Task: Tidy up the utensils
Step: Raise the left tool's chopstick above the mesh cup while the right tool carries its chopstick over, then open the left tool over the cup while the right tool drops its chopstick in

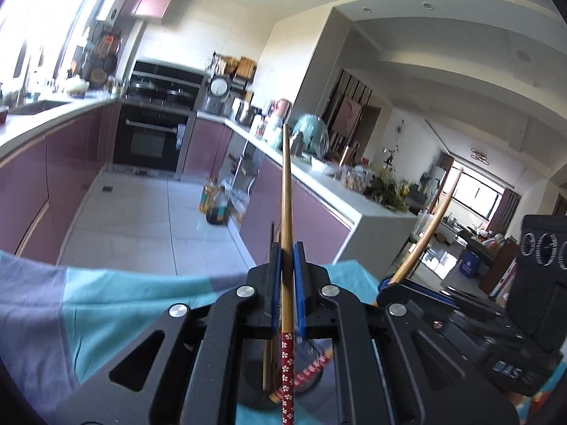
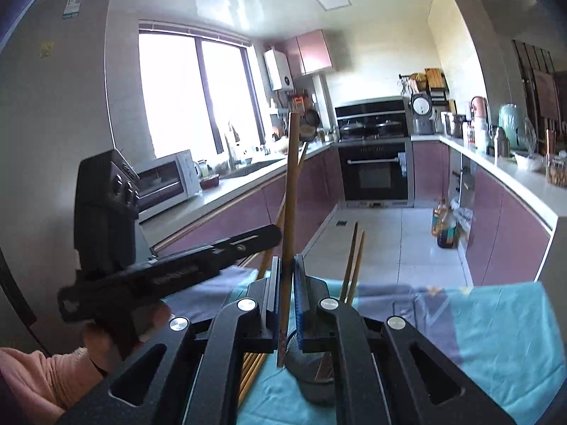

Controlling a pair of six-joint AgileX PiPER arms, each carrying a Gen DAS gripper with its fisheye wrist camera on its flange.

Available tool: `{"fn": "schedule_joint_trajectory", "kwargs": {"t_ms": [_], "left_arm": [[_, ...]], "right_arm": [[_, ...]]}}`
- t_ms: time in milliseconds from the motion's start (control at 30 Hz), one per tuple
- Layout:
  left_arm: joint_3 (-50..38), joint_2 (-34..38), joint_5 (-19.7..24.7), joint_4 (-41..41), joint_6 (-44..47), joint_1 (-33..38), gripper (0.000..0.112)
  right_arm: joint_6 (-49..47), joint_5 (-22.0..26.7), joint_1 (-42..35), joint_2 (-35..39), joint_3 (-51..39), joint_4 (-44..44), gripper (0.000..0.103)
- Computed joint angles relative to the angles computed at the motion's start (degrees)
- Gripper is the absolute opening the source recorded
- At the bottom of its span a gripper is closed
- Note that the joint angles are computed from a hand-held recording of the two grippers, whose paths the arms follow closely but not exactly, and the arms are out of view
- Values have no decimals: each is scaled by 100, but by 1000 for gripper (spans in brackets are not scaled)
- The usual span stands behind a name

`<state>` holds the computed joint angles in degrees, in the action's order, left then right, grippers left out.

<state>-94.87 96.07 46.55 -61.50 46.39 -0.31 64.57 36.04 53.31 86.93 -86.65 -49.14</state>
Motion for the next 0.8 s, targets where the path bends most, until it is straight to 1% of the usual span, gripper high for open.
{"fn": "schedule_joint_trajectory", "kwargs": {"t_ms": [67,167,333,467,567,667,733,800], "left_arm": [[-223,166,-202,95,-161,-210,8],[-461,412,-713,379,-359,-567,8],[-591,810,-1239,548,-457,-912,8],[-503,1046,-1345,571,-272,-1007,8],[-423,1111,-1478,908,-364,-1110,8],[-262,1091,-1450,977,-242,-1081,8],[-8,969,-1610,1118,-163,-1091,8],[124,917,-1621,1323,-224,-1094,8]], "right_arm": [[-34,44,-52,11,-47,-52,6],[-112,53,-158,72,-82,-37,6],[-206,89,-244,284,-105,81,6],[-507,47,-396,478,-115,510,6],[-736,18,-500,604,-96,843,6],[-860,-2,-592,710,-69,1086,6],[-762,-17,-607,767,-37,1100,6],[-759,-31,-638,818,-20,1177,7]]}}
